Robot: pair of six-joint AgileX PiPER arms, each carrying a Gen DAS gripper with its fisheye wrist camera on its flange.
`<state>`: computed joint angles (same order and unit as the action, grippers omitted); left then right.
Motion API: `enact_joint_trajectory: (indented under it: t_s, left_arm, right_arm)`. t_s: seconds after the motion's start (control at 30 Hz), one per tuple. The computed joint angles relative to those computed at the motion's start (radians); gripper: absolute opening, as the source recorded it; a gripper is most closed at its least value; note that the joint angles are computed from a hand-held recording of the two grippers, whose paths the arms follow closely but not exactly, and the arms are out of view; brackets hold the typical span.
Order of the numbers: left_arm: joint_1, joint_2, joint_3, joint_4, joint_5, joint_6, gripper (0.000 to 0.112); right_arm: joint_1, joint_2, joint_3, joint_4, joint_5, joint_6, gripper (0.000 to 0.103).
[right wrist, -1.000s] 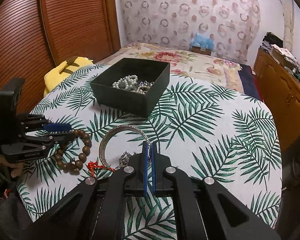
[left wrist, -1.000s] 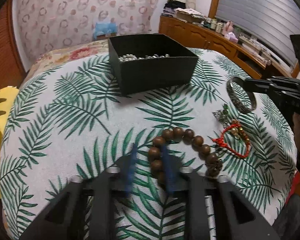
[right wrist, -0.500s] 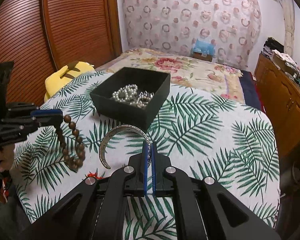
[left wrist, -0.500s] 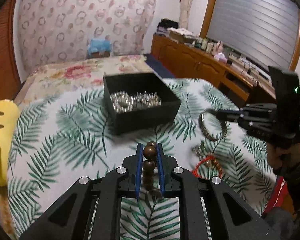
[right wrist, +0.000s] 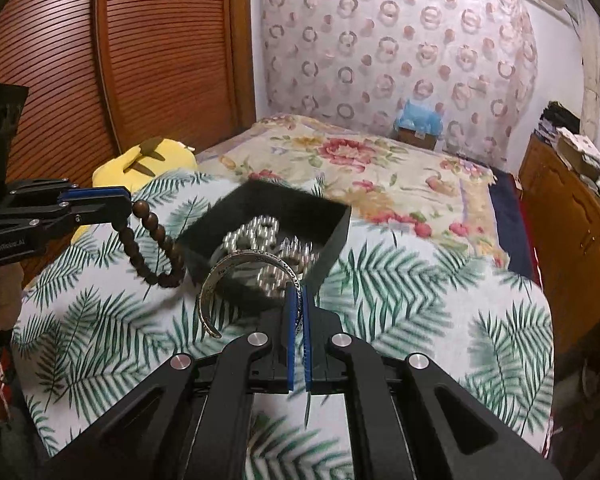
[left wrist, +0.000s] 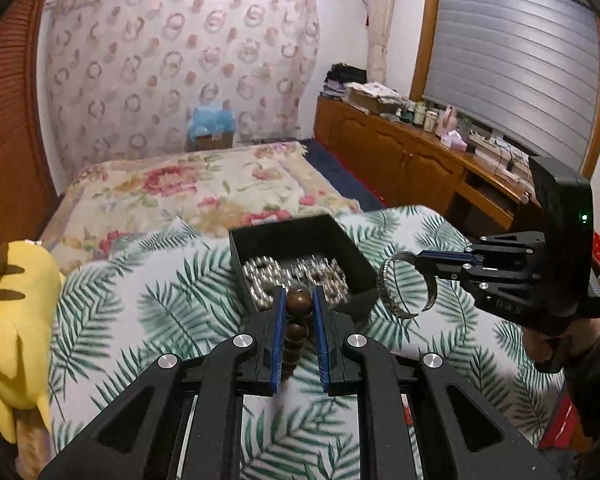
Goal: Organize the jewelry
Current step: 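Carry both held items over the black box and release them inside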
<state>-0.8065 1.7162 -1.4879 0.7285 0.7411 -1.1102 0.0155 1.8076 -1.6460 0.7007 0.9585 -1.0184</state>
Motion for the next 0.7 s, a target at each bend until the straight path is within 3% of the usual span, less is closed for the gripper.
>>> enact_joint_trajectory:
  t_s: [0.33,0.7]
  left_arm:
    - [0.067,0.091,-0.176,-0.020,0.028,0.099,0.012]
    - [0.114,0.190,-0.342,-0.080,0.058,0.202,0.012]
  right_arm:
    - [0.080,0.228,-0.321,-0.024,0.050,0.102,0.004]
    - [0.105,0.285,-0.319,-0.031,0.068,0.089,0.006]
